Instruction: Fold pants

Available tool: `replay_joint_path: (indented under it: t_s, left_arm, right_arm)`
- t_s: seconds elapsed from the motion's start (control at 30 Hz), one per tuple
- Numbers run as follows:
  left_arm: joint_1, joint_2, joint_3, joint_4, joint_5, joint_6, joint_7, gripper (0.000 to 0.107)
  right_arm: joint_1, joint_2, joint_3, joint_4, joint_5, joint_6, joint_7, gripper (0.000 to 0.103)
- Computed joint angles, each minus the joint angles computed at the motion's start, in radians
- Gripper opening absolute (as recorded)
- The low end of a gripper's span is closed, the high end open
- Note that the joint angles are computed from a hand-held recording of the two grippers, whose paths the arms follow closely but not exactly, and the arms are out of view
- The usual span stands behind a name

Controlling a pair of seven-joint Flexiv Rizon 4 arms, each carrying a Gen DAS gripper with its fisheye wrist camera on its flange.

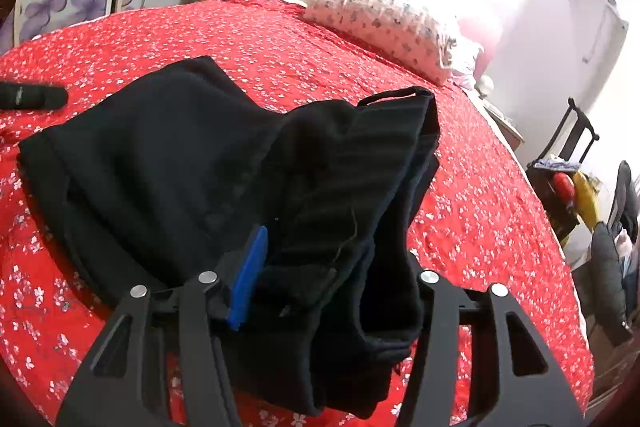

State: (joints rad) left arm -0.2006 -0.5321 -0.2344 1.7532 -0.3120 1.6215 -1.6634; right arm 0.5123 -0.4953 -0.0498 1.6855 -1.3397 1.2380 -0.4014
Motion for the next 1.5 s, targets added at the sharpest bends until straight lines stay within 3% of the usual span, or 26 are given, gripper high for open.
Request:
replay_joint_path:
  t_s: [0.17,0.23,0.33,0.4,0.47,0.53,0.57,0.67,0.73,0.9,0.97,1.07,1.13,1.2,1.3,1.4,1.5]
  left_arm:
    - [0.014,0.008,0.030,-0.020,-0.033,-0.051,-0.036,0.101]
    - [0.030,0.005,0.022,-0.029,-0.043,-0.070,-0.034,0.101]
    - [0.067,-0.010,-0.014,-0.062,-0.063,-0.149,0.011,0.101]
    - [0.111,-0.031,-0.071,-0.100,-0.100,-0.235,0.076,0.101]
    - [0.114,-0.055,-0.069,-0.154,-0.128,-0.333,0.116,0.101]
    - [0.093,-0.089,-0.029,-0.235,-0.131,-0.442,0.123,0.101]
    - [0.095,-0.099,-0.030,-0.255,-0.149,-0.473,0.137,0.101]
    - [0.109,-0.146,-0.050,-0.333,-0.223,-0.591,0.170,0.101]
    - [0.104,-0.177,-0.052,-0.384,-0.249,-0.652,0.191,0.100]
    - [0.079,-0.231,-0.039,-0.459,-0.287,-0.736,0.204,0.096]
    - [0.066,-0.242,-0.030,-0.471,-0.290,-0.727,0.194,0.095]
    - [0.055,-0.243,-0.025,-0.466,-0.301,-0.704,0.178,0.074]
    - [0.048,-0.246,-0.015,-0.478,-0.285,-0.708,0.169,0.066]
    - [0.046,-0.239,-0.010,-0.469,-0.279,-0.696,0.166,0.049]
    - [0.055,-0.219,-0.028,-0.431,-0.297,-0.653,0.184,0.028]
    - [0.066,-0.202,-0.047,-0.406,-0.315,-0.623,0.225,0.018]
    - [0.058,-0.189,-0.041,-0.401,-0.306,-0.603,0.246,0.014]
  right_arm:
    - [0.082,-0.003,-0.024,-0.008,-0.263,-0.195,-0.017,0.054]
    - [0.053,-0.010,0.006,-0.018,-0.246,-0.180,-0.005,0.054]
    - [-0.065,-0.025,0.086,-0.026,0.020,0.000,0.018,0.053]
    - [-0.198,-0.063,0.205,-0.022,0.344,0.182,-0.037,0.052]
    - [-0.298,-0.104,0.317,-0.019,0.528,0.286,-0.085,0.050]
    - [-0.339,-0.128,0.359,-0.007,0.610,0.369,-0.084,0.050]
    - [-0.325,-0.126,0.340,0.003,0.625,0.392,-0.078,0.050]
    - [-0.291,-0.127,0.304,0.001,0.664,0.411,-0.090,0.050]
    - [-0.300,-0.136,0.323,-0.005,0.696,0.413,-0.110,0.051]
    - [-0.389,-0.178,0.454,-0.015,0.813,0.409,-0.147,0.064]
    - [-0.460,-0.233,0.563,-0.039,0.862,0.423,-0.175,0.064]
    - [-0.514,-0.283,0.656,-0.060,0.903,0.436,-0.221,0.064]
    - [-0.533,-0.299,0.695,-0.073,0.924,0.419,-0.247,0.063]
    - [-0.545,-0.319,0.729,-0.108,0.937,0.387,-0.278,0.045]
    - [-0.554,-0.323,0.754,-0.101,0.983,0.423,-0.311,0.039]
    - [-0.557,-0.320,0.766,-0.081,1.026,0.479,-0.342,0.038]
    - [-0.579,-0.338,0.810,-0.089,1.031,0.499,-0.351,0.037]
